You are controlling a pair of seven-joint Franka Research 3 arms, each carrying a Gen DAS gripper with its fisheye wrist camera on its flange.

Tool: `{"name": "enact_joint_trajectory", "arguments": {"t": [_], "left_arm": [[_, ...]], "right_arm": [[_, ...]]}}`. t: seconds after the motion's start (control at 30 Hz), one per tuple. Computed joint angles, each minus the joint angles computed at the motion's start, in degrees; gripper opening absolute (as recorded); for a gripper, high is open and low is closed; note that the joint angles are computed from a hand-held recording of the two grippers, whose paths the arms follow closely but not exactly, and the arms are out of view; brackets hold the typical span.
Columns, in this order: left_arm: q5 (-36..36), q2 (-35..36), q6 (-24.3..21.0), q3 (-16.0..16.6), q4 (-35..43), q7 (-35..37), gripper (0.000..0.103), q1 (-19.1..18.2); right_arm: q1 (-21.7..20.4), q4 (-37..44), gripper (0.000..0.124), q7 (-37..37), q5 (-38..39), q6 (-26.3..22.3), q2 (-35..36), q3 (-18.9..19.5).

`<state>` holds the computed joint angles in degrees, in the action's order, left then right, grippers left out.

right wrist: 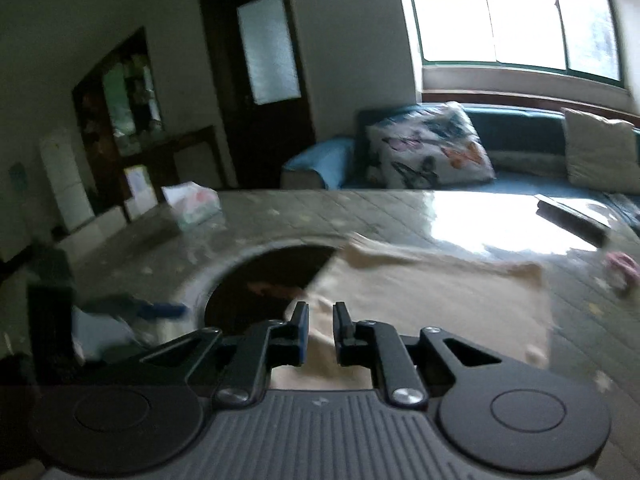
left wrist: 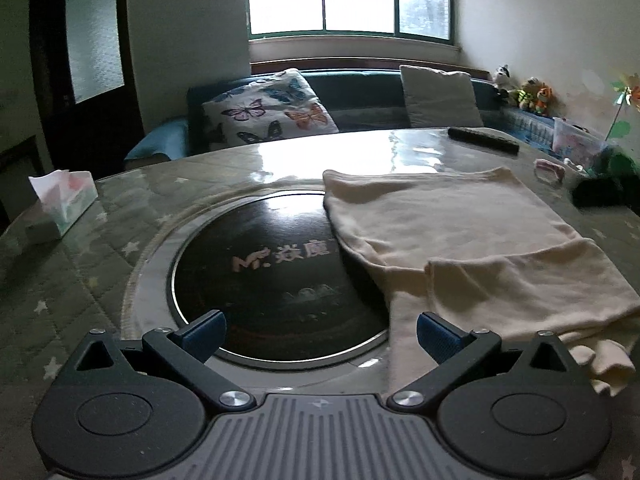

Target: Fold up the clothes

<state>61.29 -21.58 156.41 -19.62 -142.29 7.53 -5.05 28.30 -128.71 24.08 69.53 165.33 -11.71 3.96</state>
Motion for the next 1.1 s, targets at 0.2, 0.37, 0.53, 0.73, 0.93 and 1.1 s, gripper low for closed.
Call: {"name": "enact_joint_trajectory", "arguments": {"t": [0.2, 0.37, 0.53, 0.73, 0.93, 1.1], "left_arm": [[0.61, 2.00, 0.24, -0.23, 1.91, 0.40, 0.103, -0.36], [1.75, 5.45, -0.06, 0.04, 5.03, 1.43, 0.103, -1.19], [3.22, 8.58, -1.19, 0.78, 8.32, 2.23, 0.103, -2.41], [2.51, 12.44, -3.75, 2.49, 11.54, 3.49, 0.103, -3.98], [1.84, 13.02, -5.47, 3.88, 11.10, 3.98, 0.103, -4.87], [2.84, 10.24, -4.39, 3.63, 9.49, 3.34, 0.103, -4.91]], "right_arm": [[-5.72, -6.41, 0.012, 18.18, -19.42, 3.55, -0.18, 1.22], [-4.62, -9.12, 0.012, 19.24, -21.58, 3.88, -0.09, -2.10], [-2.79, -6.93, 0.012, 15.41, -17.26, 4.55, 0.58, -3.61], [-4.36, -2.02, 0.012, 14.95, -15.30, 6.32, 6.17, -2.34], [-6.26, -1.89, 0.012, 15.01, -15.94, 6.40, 6.97, -0.77], [-5.10, -3.70, 0.013, 11.38, -15.11, 7.63, 4.57, -0.68]]}}
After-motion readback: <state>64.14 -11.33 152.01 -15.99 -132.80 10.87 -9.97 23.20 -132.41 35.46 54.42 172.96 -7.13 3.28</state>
